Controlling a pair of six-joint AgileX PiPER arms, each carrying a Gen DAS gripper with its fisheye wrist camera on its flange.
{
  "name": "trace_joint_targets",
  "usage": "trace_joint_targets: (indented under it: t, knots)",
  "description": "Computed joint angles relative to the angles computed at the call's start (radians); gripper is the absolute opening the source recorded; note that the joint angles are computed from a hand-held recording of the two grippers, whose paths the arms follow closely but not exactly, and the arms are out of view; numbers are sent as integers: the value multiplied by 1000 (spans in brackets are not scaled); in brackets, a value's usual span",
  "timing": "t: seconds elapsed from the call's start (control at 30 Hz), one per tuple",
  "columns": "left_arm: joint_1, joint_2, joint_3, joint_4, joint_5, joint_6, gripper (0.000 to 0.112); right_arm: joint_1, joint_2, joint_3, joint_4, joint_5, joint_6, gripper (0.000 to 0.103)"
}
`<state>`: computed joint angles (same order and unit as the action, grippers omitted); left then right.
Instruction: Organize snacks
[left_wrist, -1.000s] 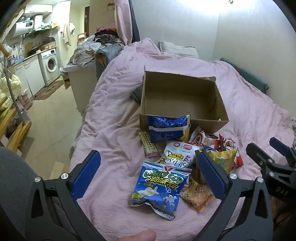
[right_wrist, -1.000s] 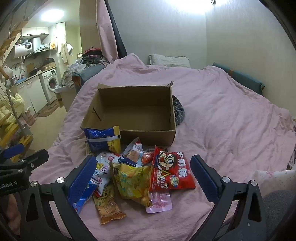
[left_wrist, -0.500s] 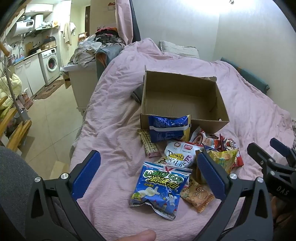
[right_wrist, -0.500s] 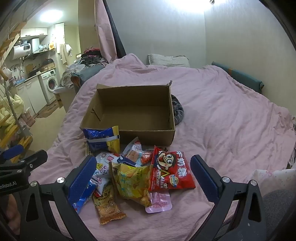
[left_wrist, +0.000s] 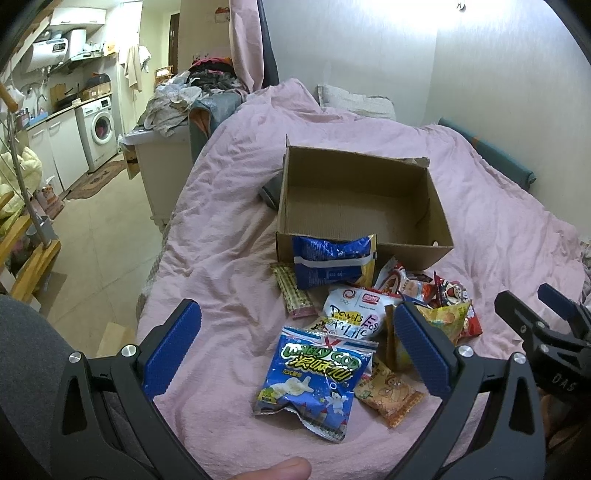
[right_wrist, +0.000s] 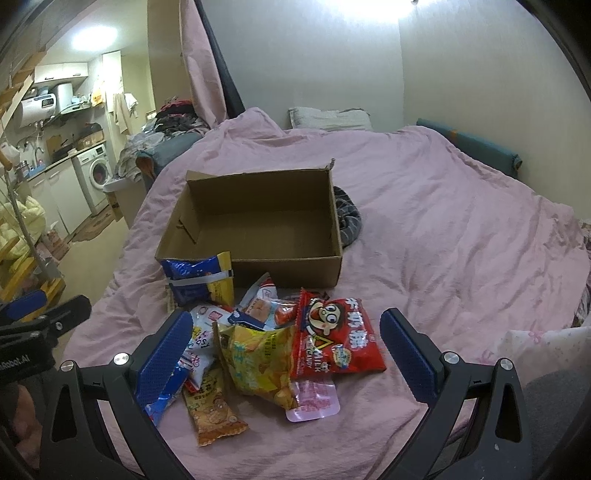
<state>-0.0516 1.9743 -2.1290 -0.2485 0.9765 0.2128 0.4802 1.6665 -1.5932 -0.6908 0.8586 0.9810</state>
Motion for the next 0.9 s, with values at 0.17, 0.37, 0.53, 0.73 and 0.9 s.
trace_joint_targets:
  t: [0.17,0.37,0.53,0.73,0.9]
  knots:
    - [-12,-13,36,32,-35,15,103,-14,-2,5,1,-7,28,103]
    - [-19,-6,35,32,-21,9,103,-34,-6,3,53,-35,-17,103]
    - [-22,-11,49,58,-44,-9,103,-51,-3,-2,98,-38,-35,103]
    - [-15,-7,48,43,-43,-7,103,-32,6,-16,62,-16,-28,103]
    - [-15,-7,43,43,-45,1,103,-18,2,-10,36,-20,-22,103]
